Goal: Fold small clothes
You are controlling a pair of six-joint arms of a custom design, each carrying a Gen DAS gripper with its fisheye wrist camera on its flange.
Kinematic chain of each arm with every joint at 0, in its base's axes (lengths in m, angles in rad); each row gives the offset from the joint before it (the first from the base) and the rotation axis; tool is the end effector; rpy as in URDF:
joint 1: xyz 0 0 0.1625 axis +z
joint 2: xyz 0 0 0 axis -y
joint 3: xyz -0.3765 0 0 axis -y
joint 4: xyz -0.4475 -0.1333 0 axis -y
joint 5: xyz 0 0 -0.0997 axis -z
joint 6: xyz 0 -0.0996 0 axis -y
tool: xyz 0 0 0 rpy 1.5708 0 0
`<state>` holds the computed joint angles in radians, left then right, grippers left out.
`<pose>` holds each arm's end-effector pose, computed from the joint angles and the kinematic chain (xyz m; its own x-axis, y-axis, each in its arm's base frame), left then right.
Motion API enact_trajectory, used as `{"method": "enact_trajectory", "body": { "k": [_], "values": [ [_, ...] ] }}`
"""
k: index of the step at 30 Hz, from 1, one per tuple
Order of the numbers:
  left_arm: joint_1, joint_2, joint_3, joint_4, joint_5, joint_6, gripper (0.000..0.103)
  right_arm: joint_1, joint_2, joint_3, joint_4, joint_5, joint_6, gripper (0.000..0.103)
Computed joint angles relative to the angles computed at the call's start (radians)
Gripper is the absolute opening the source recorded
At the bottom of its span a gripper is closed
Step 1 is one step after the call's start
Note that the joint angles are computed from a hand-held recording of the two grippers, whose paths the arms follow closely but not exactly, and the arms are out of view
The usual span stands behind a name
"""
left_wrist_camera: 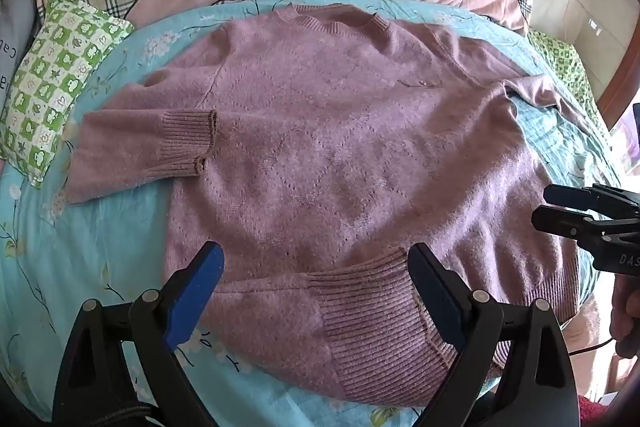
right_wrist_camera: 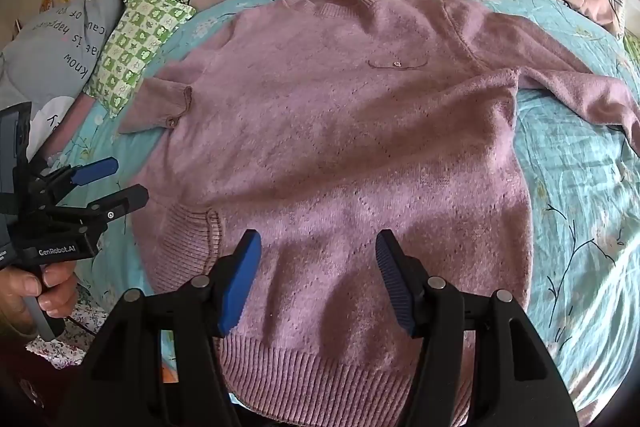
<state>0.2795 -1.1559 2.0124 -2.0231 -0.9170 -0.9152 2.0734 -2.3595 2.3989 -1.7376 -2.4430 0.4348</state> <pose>-0.4324 -0.3258 0.0570 -0.6939 0.3043 -0.6526 0.5474 0.8117 -0.2035 0.1883 -0.2241 0.3593 -0.7549 0.1625 0.6353 -0.1762 0.8829 -0.4352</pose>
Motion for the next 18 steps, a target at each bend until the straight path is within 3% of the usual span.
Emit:
{"method": "enact_trajectory", "body": {
  "k": [7,8,18],
  "values": [
    [0.007,0.006,-0.003,-0.007,0.000,0.004,0.094,0.003,0.015,-0.025,0.019,0.002,0.010,0.061],
    [0.008,-0.002,0.011,-0.020,0.002,0.007,0.094,-0.015,0.000,0.000,-0.023,0.009,-0.022,0.061],
    [0.021,0.010,-0.003,-0.014,-0.002,0.004,0.094,-0.034,0.002,0.013,-0.052,0.001,-0.046,0.061]
  ]
}}
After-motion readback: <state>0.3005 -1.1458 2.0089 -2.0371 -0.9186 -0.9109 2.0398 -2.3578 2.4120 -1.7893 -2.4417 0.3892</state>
